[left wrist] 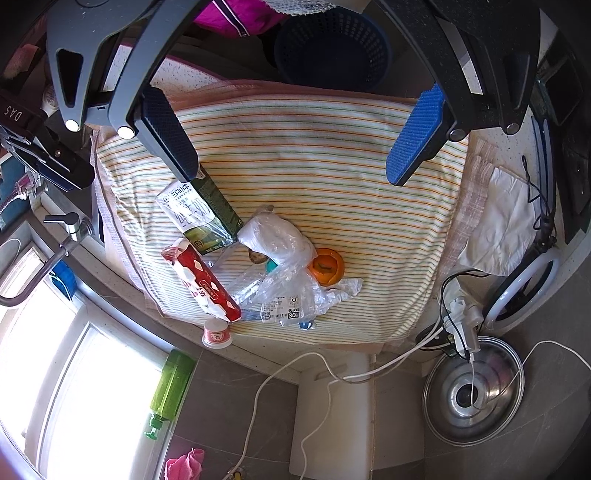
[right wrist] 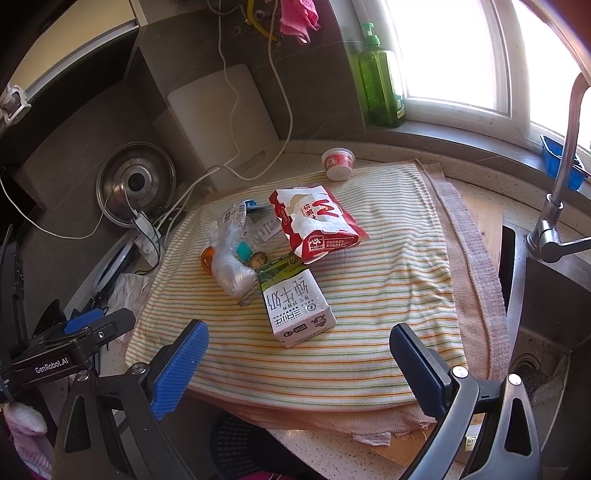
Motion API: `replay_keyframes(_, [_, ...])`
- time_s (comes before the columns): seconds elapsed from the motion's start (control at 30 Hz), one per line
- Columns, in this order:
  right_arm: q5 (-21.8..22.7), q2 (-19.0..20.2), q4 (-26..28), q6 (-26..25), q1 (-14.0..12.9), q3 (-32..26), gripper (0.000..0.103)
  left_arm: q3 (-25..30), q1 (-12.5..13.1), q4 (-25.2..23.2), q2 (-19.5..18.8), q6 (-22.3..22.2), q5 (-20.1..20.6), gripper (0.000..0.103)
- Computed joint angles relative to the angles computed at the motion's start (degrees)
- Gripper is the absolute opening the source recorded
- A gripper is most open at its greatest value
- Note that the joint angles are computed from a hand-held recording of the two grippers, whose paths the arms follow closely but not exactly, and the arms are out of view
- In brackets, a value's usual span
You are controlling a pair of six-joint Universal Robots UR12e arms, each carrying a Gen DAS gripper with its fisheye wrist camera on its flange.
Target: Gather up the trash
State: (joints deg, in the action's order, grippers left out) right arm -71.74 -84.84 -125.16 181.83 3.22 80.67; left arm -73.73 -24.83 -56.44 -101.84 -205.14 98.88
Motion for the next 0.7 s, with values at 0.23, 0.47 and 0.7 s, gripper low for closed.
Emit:
replay_keyframes(0.23, [0.2, 0.4, 0.4, -0.3, 0.1, -0.4, 0.1, -0.4, 0.3, -0.1, 0.0, -0.5, 0.0, 0.103])
replay_keyframes(0.47, [0.7, 1.3, 1.7, -1.0, -0.1, -1.3, 0.1, 0.4, 0.3, -1.2, -0.8, -1.7, 0.8, 0.103])
replay_keyframes(0.7, [0.1, 2.6, 3.4, -3.5, 0.1, -2.5, 0.1, 0.4, 1.3, -2.0, -1.2, -3.2, -0.5, 0.103])
